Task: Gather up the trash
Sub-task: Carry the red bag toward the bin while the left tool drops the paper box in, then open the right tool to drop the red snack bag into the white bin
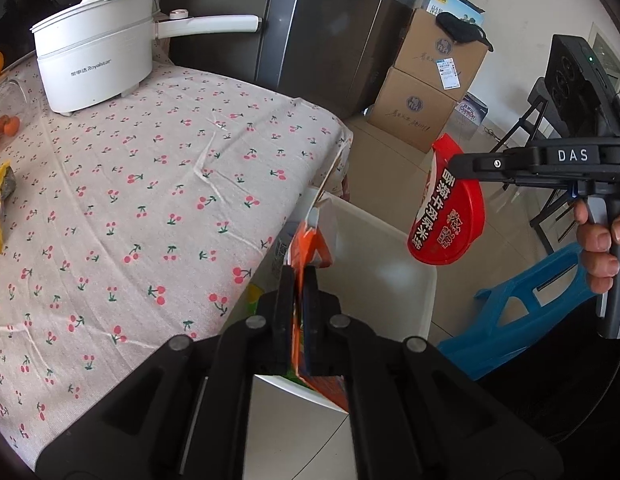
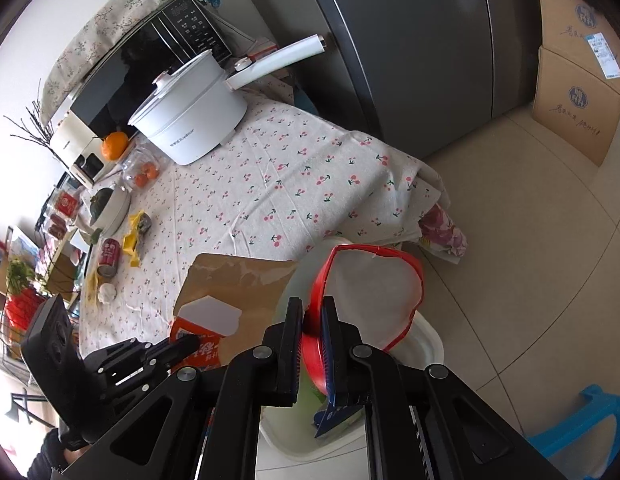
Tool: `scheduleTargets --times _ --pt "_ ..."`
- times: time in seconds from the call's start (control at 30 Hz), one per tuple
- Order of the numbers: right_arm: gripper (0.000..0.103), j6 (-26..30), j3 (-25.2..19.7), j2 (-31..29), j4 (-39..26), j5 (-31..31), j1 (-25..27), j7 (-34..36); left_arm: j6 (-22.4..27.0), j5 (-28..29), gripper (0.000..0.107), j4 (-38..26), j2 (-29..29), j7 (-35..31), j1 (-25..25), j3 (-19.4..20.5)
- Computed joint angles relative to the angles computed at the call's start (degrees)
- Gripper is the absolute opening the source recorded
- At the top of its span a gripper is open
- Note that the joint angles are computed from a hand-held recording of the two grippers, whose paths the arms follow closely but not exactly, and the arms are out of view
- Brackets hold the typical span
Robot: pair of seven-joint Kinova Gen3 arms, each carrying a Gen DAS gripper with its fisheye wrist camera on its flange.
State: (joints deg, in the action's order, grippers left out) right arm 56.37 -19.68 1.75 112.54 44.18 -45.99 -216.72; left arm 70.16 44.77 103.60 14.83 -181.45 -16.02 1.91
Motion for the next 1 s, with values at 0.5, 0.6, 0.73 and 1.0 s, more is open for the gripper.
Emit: scheduleTargets --times 0.5,0.6,0.73,1.0 --pt "0.01 -2.93 0.82 0.97 -0.26 -1.81 0.61 2.64 -3.55 -4.8 0.093 -2.65 -1.84 8.16 -0.28 -1.43" --pt "0.01 -3.4 1.23 1.51 -0.77 -2.23 0.55 3.66 -3.63 -5.17 0.101 -3.69 -1.73 9.43 -1.12 -1.92" --pt "0.011 -3.61 1.78 2.04 -1.45 -2.85 0.42 5.14 -1.87 -4.79 0.102 -5.57 -0.97 10.25 -3.13 -2.32" --pt "0.06 -1.11 2.52 3.28 -3.61 -3.14 -0.69 6.05 -1.32 -4.54 0.102 -7.12 -0.39 9.84 -6.17 -2.97"
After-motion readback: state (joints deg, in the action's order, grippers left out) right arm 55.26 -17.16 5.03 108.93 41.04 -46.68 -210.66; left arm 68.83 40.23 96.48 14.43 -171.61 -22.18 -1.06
